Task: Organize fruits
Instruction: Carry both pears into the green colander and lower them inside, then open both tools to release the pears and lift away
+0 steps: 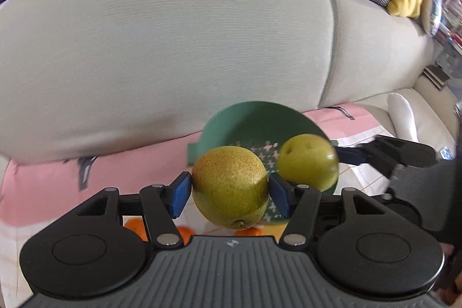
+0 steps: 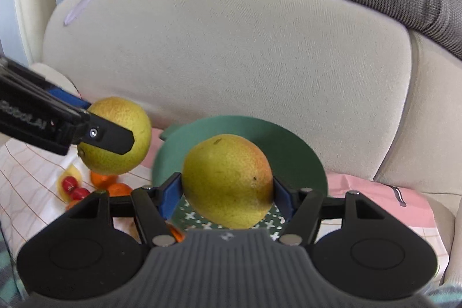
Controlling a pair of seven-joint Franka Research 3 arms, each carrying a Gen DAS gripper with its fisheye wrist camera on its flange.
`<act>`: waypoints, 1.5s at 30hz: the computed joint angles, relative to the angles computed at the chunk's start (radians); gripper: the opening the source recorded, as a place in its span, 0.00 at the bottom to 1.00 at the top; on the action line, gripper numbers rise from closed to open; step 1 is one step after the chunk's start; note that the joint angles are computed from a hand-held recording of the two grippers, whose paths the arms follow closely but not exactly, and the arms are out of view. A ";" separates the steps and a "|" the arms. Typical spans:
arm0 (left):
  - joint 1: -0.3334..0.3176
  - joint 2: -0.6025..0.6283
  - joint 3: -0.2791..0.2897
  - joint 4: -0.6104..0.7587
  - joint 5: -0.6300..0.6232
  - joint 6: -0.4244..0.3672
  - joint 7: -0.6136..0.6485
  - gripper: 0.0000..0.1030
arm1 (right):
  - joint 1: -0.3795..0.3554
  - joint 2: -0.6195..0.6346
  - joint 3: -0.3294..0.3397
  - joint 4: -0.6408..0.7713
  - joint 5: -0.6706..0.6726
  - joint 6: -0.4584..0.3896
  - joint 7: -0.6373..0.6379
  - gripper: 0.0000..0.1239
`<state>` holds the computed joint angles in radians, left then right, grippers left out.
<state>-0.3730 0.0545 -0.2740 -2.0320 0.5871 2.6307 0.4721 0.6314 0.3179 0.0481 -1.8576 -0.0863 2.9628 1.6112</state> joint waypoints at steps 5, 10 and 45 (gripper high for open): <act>0.010 0.103 0.001 0.097 -0.086 0.004 0.180 0.65 | -0.123 0.110 0.114 0.162 0.170 -0.153 -0.196 0.52; 0.005 0.194 0.005 0.190 -0.168 -0.039 0.322 0.65 | -0.109 0.211 0.082 0.322 0.187 -0.315 -0.268 0.52; -0.021 0.350 0.024 0.350 -0.293 -0.199 0.494 0.65 | -0.052 0.313 0.033 0.438 0.099 -0.477 -0.377 0.52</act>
<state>-0.3937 0.4048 -0.2499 -1.6815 0.2938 2.4313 0.9659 0.5798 0.6305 0.0810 -1.4193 0.0129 2.4862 1.2341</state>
